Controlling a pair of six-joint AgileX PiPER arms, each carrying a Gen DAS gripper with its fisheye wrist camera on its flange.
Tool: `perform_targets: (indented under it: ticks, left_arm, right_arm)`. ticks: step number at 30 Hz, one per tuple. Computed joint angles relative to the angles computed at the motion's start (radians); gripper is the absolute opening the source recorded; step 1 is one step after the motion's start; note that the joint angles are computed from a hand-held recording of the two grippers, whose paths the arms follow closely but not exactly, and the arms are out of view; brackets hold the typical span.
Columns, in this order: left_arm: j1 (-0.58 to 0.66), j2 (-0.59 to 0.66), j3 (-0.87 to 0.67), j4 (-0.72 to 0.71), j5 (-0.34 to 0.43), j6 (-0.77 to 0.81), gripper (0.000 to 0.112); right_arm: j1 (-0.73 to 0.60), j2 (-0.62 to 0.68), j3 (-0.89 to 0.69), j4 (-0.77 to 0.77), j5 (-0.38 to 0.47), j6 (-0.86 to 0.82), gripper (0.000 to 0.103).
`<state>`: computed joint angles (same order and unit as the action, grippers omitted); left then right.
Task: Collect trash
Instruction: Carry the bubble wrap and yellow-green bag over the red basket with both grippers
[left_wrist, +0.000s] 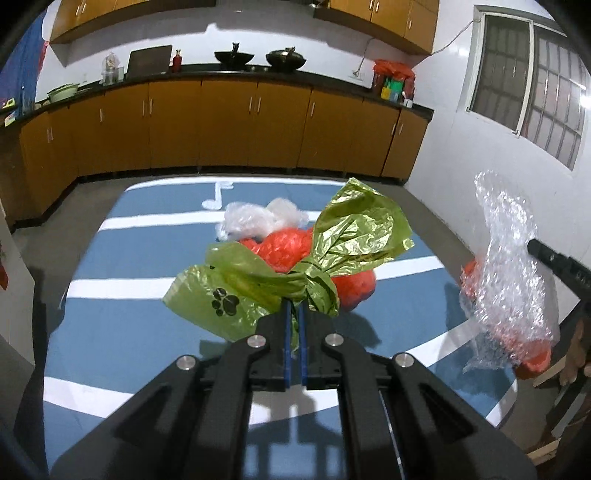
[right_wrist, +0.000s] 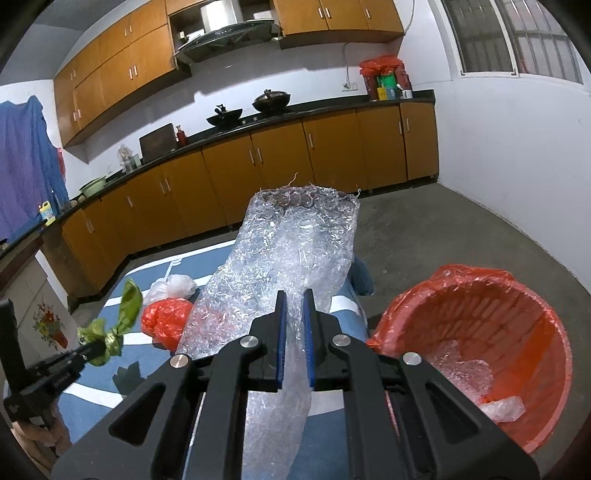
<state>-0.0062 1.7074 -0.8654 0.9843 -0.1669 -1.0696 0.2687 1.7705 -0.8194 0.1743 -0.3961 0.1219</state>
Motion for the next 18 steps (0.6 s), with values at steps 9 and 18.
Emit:
perform_targets:
  ticks: [9, 18]
  left_arm:
    - [-0.132, 0.004, -0.059, 0.121, 0.005, -0.158, 0.005]
    - [-0.304, 0.083, -0.176, 0.241, 0.010, -0.324, 0.005]
  right_arm:
    - [-0.086, -0.072, 0.098, 0.069, -0.040, -0.061, 0.009]
    - [-0.193, -0.117, 0.204, 0.193, -0.120, -0.199, 0.009]
